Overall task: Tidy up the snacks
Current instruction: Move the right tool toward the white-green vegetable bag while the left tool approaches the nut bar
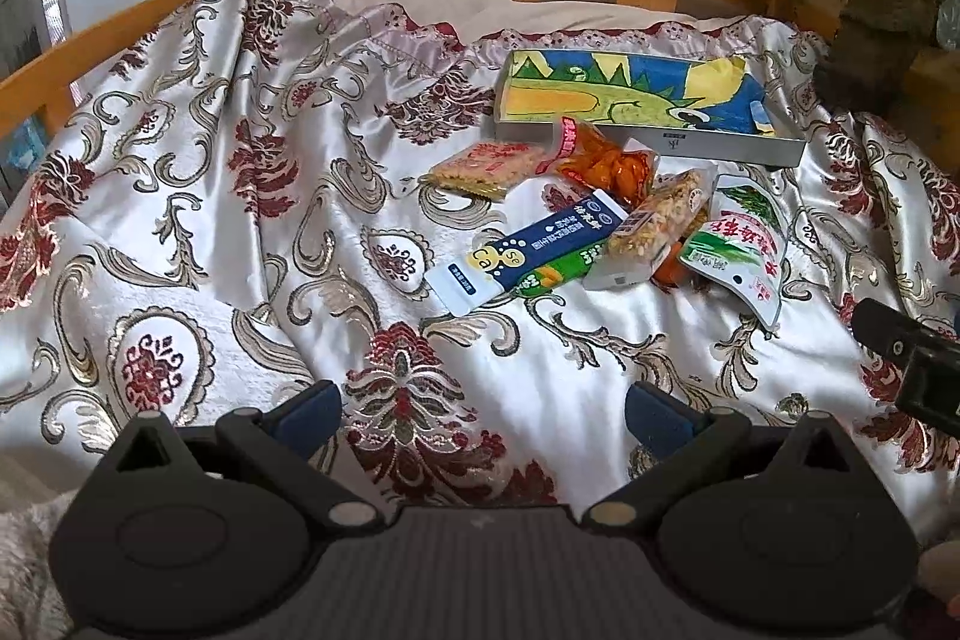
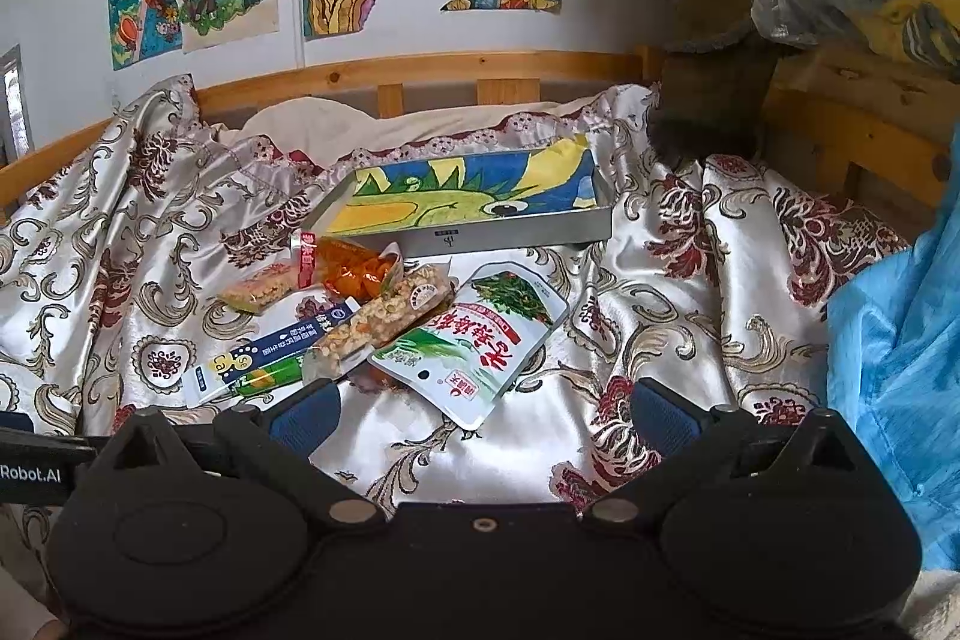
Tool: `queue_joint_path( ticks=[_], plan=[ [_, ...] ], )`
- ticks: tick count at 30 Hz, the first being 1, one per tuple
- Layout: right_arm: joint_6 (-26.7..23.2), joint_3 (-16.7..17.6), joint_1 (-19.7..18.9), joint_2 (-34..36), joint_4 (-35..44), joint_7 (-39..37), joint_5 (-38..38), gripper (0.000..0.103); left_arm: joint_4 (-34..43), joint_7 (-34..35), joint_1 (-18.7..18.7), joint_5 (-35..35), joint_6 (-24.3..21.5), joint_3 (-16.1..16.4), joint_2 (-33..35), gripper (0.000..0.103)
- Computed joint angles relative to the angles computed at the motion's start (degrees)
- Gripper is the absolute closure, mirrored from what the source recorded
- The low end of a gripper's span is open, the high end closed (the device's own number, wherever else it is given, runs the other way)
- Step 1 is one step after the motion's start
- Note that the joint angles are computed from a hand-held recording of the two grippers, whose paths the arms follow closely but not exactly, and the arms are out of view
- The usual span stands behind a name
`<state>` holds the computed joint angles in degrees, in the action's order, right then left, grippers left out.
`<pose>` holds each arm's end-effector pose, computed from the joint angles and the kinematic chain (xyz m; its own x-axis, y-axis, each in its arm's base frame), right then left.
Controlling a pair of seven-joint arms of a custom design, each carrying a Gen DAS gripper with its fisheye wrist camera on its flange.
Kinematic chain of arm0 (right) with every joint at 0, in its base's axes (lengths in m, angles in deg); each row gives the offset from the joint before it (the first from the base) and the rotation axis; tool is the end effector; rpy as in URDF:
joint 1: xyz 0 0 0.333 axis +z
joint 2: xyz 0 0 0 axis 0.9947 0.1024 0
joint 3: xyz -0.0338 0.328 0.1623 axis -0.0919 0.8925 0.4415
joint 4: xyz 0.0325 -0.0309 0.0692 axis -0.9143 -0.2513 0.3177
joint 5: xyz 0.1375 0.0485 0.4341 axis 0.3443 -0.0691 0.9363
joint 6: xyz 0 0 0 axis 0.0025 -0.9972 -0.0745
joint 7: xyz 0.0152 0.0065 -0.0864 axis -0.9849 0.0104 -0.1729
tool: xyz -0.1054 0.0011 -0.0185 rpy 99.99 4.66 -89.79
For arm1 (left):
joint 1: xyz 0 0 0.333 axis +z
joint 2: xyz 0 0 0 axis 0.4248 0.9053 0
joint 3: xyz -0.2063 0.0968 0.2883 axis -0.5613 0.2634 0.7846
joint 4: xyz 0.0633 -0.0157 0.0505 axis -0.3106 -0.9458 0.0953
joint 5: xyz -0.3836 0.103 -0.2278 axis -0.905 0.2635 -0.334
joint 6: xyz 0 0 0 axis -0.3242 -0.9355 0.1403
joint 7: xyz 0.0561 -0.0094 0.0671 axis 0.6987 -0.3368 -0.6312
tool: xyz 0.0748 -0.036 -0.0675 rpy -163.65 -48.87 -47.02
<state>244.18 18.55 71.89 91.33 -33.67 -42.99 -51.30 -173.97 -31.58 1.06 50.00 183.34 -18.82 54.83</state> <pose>0.7209 0.2370 0.4294 0.5269 -0.8497 -0.0186 -0.4601 -0.2667 -0.8469 0.6213 -0.3699 0.4330 0.5732 -0.8194 0.0083 -0.6032 -0.4287 -0.6726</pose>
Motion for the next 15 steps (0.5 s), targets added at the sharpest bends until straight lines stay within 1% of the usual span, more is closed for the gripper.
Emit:
queue_joint_path(
  ticks=[2,5,8,15],
  plan=[
    [0.4,0.9,-0.8,0.0,-0.4,-0.4,-0.3,0.001,0.5,0.9,0.0,-0.7,-0.4,-0.1,0.2,0.000],
    [1.3,3.6,-3.1,0.4,-0.9,-0.9,-1.4,0.001,1.0,2.2,0.2,-1.5,-0.4,-0.1,0.3,0.000],
    [1.3,5.3,-4.8,0.8,-1.1,-0.3,-2.7,0.001,1.2,2.5,0.3,-1.6,-0.3,0.0,0.2,0.000],
    [1.7,6.3,-5.9,1.3,-0.9,0.8,-5.8,0.001,0.9,2.3,1.1,-2.8,1.4,0.2,-0.3,0.000]
  ],
)
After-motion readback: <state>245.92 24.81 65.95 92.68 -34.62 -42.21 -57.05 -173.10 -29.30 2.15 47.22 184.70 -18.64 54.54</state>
